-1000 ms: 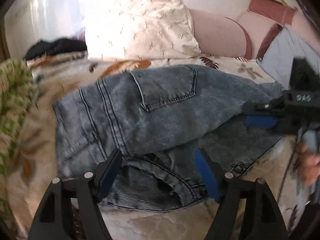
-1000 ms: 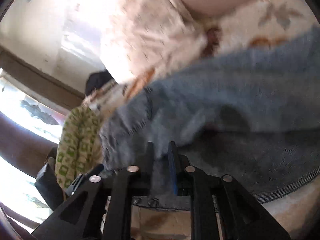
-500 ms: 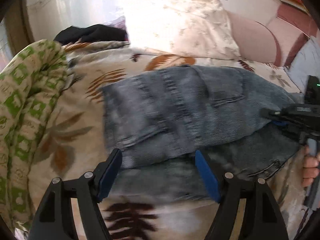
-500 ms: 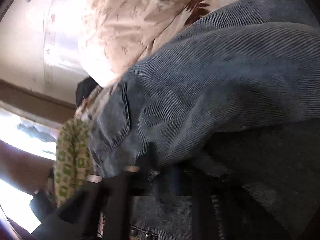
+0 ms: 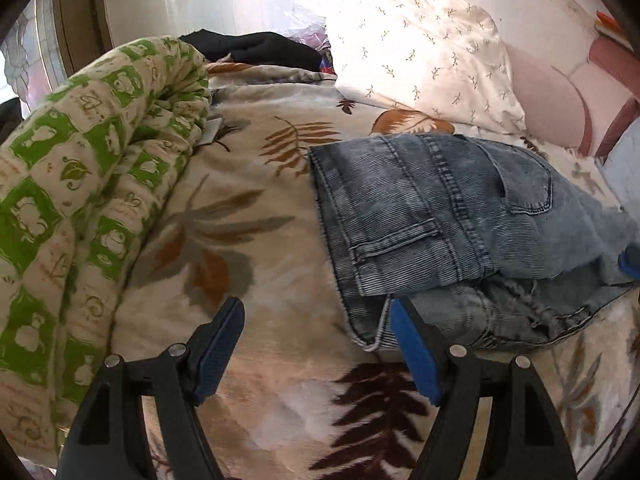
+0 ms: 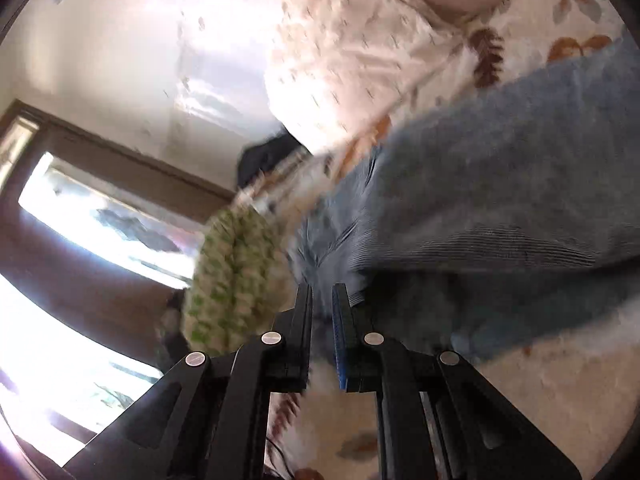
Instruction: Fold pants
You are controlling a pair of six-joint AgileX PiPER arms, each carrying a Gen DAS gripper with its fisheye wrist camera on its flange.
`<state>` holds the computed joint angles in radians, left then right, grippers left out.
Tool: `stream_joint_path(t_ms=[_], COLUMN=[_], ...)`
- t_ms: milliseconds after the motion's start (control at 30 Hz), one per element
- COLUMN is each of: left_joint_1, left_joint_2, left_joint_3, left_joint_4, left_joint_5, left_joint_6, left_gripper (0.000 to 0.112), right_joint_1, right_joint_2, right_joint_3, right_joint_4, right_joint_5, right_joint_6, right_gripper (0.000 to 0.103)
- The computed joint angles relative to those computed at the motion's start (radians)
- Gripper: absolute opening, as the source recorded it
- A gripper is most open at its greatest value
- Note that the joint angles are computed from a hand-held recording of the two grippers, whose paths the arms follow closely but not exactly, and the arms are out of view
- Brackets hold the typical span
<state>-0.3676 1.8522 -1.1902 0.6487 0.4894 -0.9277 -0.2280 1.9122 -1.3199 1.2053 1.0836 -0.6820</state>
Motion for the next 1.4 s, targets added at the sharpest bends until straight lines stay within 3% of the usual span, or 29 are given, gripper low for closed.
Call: stream_joint_path(t_ms=[133, 167, 233, 267, 300, 433, 500, 600, 633, 700, 867, 1133, 1267, 1333, 1400], left_joint_1=[-0.020, -0.033, -0.070, -0.083, -0.088, -0.117, -0.136, -0.136, -0.136, -0.146, -0.128, -0.028, -0.034, -0.087, -0.150], left_joint_2=[-0.007, -0.004, 0.017, 0.031, 0.042, 0.086, 0.110, 0.123, 0.126, 0.129, 0.101, 0.019, 0.016, 0.045, 0.084], left_joint_3=[-0.006, -0.015, -0.041, -0.059, -0.072, -0.126, -0.162, -0.195, -0.203, -0.206, -0.178, -0.098, -0.093, -0.124, -0.165], left_joint_4=[0.025, 0.043, 0.113, 0.121, 0.099, 0.089, 0.122, 0.073, 0.069, 0.100, 0.148, 0.163, 0.123, 0.197, 0.321], left_joint_5=[-0.026, -0.022, 0.011, 0.021, 0.021, 0.035, 0.074, 0.068, 0.067, 0.078, 0.084, 0.029, -0.010, 0.037, 0.112], left_joint_6=[-0.032, -0.038, -0.082, -0.084, -0.057, -0.018, -0.034, -0.007, -0.005, -0.035, -0.121, -0.310, -0.236, -0.228, -0.232], left_gripper=[0.077, 0.077, 0.078, 0.078, 0.078, 0.079, 0.080, 0.080, 0.080, 0.080, 0.080, 0.081, 0.084, 0.084, 0.087], right_joint_1=[0.012, 0.018, 0.031, 0.037, 0.045, 0.096, 0.096, 0.106, 0.116, 0.126, 0.113, 0.162, 0.167, 0.143, 0.158], right_joint_2=[0.109, 0.120, 0.133, 0.141, 0.165, 0.214, 0.237, 0.234, 0.234, 0.227, 0.177, -0.011, -0.014, 0.024, 0.008], right_joint_3=[-0.051, -0.054, -0.052, -0.064, -0.076, -0.125, -0.143, -0.129, -0.132, -0.125, -0.042, 0.084, 0.066, 0.010, -0.037], right_joint_4=[-0.028, -0.011, 0.018, 0.014, 0.035, -0.014, -0.008, 0.032, 0.017, -0.043, 0.062, 0.106, 0.018, -0.058, -0.247], right_joint_5=[0.114, 0.113, 0.084, 0.082, 0.086, -0.008, -0.038, -0.116, -0.138, -0.188, -0.208, -0.136, -0.148, -0.162, -0.243], right_joint_6=[0.086, 0.091, 0.094, 0.118, 0.125, 0.192, 0.192, 0.138, 0.138, 0.151, 0.029, -0.160, -0.099, -0.019, 0.080], right_gripper=[0.013, 0.018, 0.038, 0.054, 0.059, 0.059, 0.057, 0.054, 0.050, 0.011, 0.009, 0.008, 0.012, 0.012, 0.016])
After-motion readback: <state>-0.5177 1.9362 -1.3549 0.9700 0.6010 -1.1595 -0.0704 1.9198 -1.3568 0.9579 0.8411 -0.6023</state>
